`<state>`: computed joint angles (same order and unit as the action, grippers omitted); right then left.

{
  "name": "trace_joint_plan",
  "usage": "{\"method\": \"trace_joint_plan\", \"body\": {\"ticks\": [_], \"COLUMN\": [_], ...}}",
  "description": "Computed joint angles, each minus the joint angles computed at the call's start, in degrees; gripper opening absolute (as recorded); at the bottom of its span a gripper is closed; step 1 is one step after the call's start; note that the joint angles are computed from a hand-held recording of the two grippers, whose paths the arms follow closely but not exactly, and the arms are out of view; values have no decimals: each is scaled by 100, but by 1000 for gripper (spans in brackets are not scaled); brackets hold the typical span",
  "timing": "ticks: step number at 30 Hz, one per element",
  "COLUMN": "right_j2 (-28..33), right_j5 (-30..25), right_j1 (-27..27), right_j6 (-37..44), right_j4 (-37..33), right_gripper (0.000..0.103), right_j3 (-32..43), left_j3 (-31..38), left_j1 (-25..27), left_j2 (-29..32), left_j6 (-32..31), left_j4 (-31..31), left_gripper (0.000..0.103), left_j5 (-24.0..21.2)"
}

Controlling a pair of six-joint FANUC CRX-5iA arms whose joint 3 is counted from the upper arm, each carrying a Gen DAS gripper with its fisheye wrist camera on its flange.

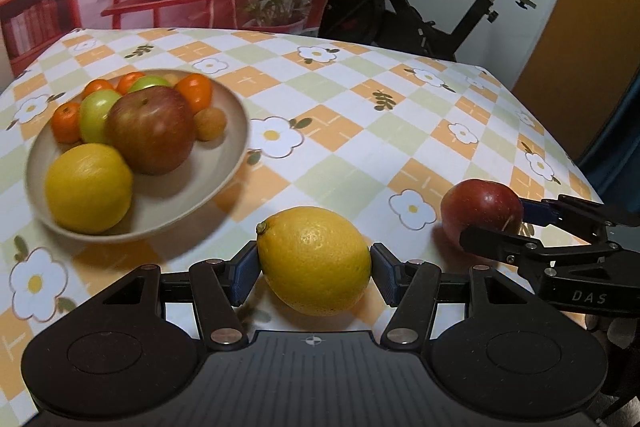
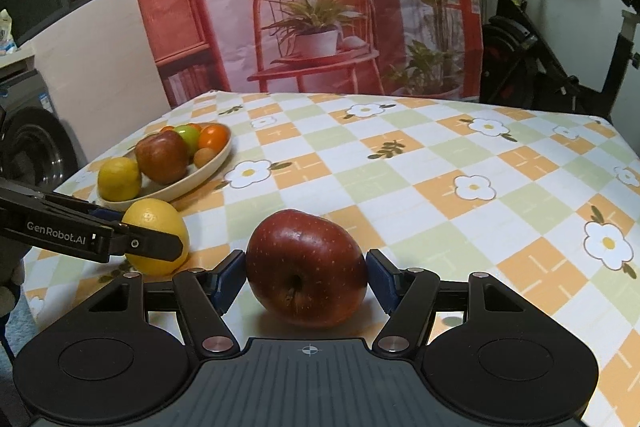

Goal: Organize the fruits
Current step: 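Lift the red apple with the right tool while the left tool lifts the lemon, then lower the red apple onto the plate with the right tool while the left tool lowers the lemon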

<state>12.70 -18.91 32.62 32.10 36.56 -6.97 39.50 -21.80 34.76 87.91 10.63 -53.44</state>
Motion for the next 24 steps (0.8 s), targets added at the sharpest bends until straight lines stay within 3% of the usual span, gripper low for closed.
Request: {"method": "trace_joint_plan", "body": {"ticks": [8, 13, 24], "right_j2": [23, 119, 598], "right_j5": [-298, -521, -1255], "right_j1": [127, 70, 79], "right_j6": [614, 1328, 2032], "right_j4": [-495, -1322, -1880], "right_gripper": [61, 61, 61], "right_j3": [241, 623, 1616], "left_j3": [-428, -601, -1240], "left_j1": [27, 68, 146], "left_j2": [-221, -300, -749], "left_j6": [-8, -23, -72], "left_j4": [101, 177, 70], "left_gripper": [62, 62, 62], "left_j5": [315, 457, 1090]}}
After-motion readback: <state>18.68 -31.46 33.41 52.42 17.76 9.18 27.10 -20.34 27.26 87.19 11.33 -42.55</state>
